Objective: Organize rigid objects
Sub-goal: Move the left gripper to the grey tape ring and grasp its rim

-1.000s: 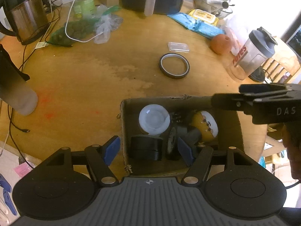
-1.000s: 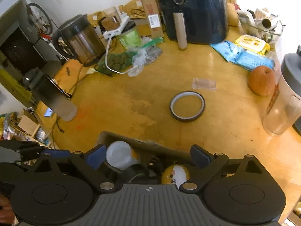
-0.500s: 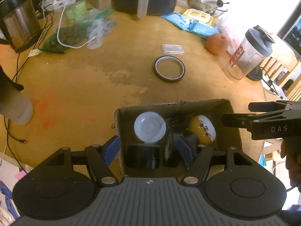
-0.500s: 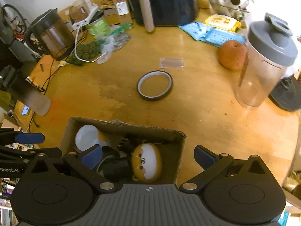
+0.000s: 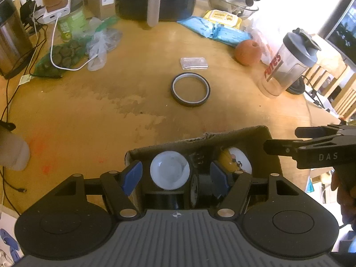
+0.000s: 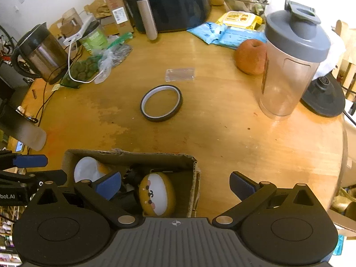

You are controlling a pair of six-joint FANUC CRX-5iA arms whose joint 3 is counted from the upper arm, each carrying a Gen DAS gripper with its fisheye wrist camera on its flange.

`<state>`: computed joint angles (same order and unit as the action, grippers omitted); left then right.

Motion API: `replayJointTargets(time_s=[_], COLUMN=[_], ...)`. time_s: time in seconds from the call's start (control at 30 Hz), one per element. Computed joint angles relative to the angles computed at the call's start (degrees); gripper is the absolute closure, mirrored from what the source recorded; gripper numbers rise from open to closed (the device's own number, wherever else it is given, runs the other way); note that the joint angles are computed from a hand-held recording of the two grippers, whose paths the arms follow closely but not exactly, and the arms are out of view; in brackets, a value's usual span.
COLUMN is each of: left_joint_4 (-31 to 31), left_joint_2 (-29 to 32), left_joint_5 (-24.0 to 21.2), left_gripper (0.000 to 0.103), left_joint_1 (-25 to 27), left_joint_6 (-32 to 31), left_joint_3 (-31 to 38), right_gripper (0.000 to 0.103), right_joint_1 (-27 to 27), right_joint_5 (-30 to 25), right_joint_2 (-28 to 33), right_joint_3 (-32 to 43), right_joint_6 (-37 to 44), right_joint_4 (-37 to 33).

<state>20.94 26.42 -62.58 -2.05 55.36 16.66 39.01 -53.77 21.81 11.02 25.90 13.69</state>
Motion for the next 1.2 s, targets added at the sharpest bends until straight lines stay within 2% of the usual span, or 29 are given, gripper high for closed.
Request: replayJointTargets(time_s=[0.43,0.7,1.2], left_joint_4=[1.0,1.0,-2.7], left_joint_2=[4.9,8.9,18.8], left_joint_5=[-1.5,-2.5,-3.9], left_gripper=[0.036,0.036,0.039], left_joint_1=[-1.1,-2.0,-4.9], left_joint_6=[-0.9,-1.0,3.0], left_joint_3=[6.3,11.7,24.9], right_gripper=[0.0,0.0,0.0], right_joint_1=[-0.7,-1.8,-3.3], right_joint_5=[-7.9,-8.5,-9.4], right_joint_2=[3.5,4.9,7.3], right_joint_3=[4.2,6.4,9.3], right_joint_6=[-2.5,-2.3,-2.6], right_joint_4=[2.1,1.6,0.9])
